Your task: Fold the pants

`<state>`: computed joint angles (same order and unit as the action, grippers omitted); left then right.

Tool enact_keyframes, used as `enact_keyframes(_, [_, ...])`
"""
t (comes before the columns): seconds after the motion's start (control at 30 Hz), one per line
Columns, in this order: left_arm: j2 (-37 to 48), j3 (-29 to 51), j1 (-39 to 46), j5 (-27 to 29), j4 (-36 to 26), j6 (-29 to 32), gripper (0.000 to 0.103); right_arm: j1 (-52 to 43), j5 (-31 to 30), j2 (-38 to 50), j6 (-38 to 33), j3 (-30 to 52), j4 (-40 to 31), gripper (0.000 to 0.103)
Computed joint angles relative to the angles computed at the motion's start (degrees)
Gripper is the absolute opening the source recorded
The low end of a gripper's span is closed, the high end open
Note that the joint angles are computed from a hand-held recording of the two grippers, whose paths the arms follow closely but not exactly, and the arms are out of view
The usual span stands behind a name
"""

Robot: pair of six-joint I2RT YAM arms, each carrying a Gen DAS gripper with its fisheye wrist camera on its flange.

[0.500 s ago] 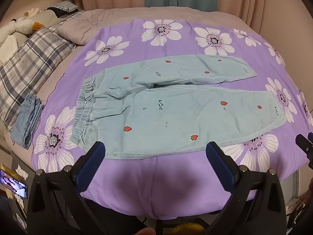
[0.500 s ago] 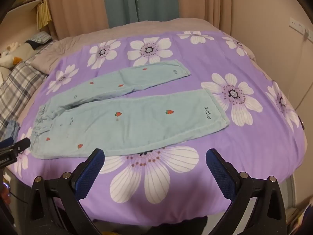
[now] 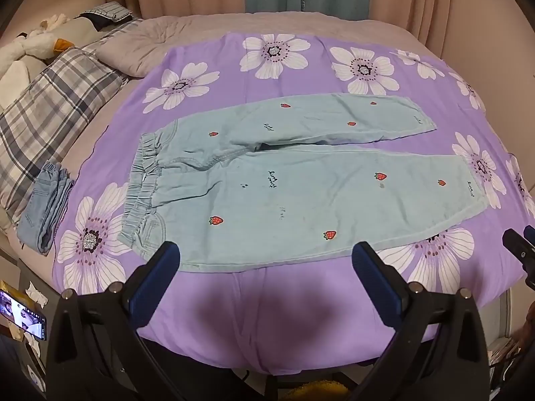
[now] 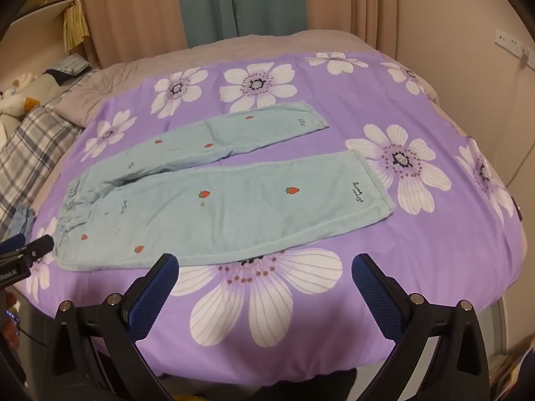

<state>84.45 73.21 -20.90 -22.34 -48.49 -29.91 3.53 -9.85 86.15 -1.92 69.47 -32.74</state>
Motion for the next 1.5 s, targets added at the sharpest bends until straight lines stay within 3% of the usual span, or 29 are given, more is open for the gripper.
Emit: enact_keyframes(1.5, [0.3, -0.7, 0.7, 0.0, 1.1, 1.3, 0.103, 0.2, 0.2, 0.7, 0.1, -0.4, 0.6, 0.102])
